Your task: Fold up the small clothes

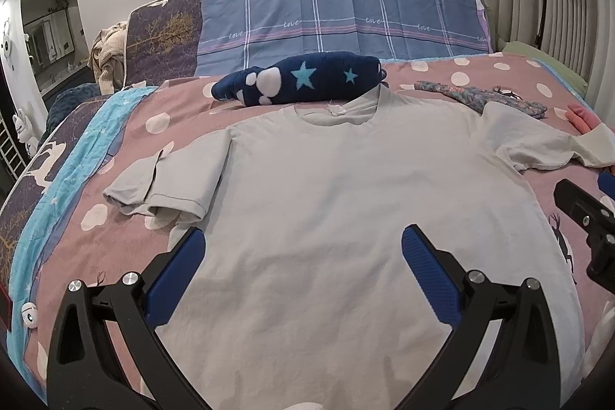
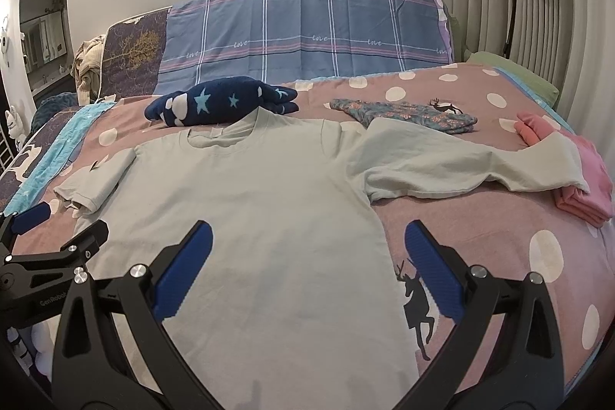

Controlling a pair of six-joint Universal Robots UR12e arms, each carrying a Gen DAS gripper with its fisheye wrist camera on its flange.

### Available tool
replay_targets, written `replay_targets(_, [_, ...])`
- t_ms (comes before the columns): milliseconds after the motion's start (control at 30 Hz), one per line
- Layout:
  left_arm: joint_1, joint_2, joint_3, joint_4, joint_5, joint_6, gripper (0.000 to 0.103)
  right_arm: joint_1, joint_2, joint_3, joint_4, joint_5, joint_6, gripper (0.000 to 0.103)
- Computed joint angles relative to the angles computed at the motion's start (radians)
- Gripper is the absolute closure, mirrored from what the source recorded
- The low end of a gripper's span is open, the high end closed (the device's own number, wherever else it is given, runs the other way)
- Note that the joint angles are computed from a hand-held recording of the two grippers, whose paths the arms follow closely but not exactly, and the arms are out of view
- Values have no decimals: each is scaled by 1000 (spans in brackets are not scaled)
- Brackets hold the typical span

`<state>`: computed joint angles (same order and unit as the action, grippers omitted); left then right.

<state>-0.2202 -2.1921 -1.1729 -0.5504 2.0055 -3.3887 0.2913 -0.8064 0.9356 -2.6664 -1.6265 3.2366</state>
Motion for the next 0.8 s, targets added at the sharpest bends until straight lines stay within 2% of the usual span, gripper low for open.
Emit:
replay_targets(500, [5,5,-15,-7,-14,1,1,5,0,2,-12,-19,-8,2])
replay_targets(667, [9,7,-20,-15,-6,-15,1,21,-1,18,-60,-43,-80,2])
replay_targets(800, [12,14,-33,-5,3,-29,1,24,0,18,-60,-23,-91,2])
